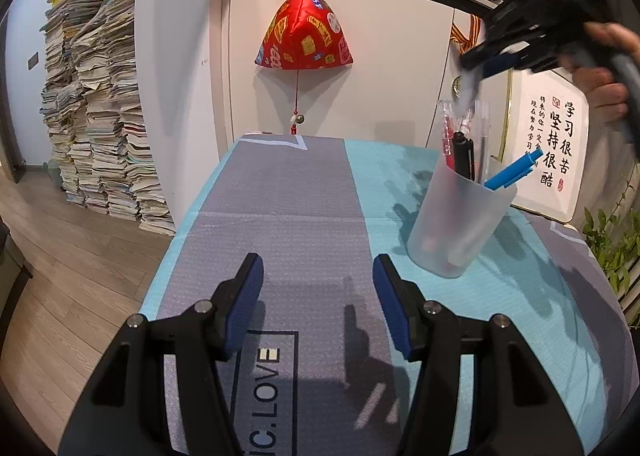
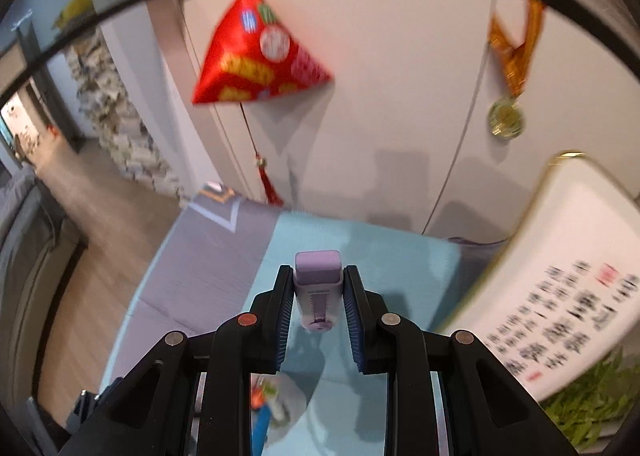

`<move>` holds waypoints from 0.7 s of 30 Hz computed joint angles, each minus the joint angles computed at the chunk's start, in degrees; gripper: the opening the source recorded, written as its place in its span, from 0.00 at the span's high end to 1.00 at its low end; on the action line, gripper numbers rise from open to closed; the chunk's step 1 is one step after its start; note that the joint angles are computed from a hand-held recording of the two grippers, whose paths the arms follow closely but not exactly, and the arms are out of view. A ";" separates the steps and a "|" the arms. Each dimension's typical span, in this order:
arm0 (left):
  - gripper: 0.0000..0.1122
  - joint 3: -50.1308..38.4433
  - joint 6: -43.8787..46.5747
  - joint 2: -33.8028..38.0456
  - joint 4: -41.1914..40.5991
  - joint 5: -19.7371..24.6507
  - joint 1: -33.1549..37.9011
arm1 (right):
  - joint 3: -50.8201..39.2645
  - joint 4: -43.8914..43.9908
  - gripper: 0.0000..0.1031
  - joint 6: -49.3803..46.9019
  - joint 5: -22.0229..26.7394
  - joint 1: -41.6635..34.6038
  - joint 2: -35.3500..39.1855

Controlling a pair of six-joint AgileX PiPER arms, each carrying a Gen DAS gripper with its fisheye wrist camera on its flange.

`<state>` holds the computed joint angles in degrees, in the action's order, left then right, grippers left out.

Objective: Organize stationery
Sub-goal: 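Lower the glue stick into the cup and open the right tool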

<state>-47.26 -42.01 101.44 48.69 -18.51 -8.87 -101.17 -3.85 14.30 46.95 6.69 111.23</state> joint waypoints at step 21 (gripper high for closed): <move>0.49 2.56 6.38 -0.97 -6.00 -3.40 0.23 | 30.94 -20.53 0.75 26.68 -12.98 14.42 -21.56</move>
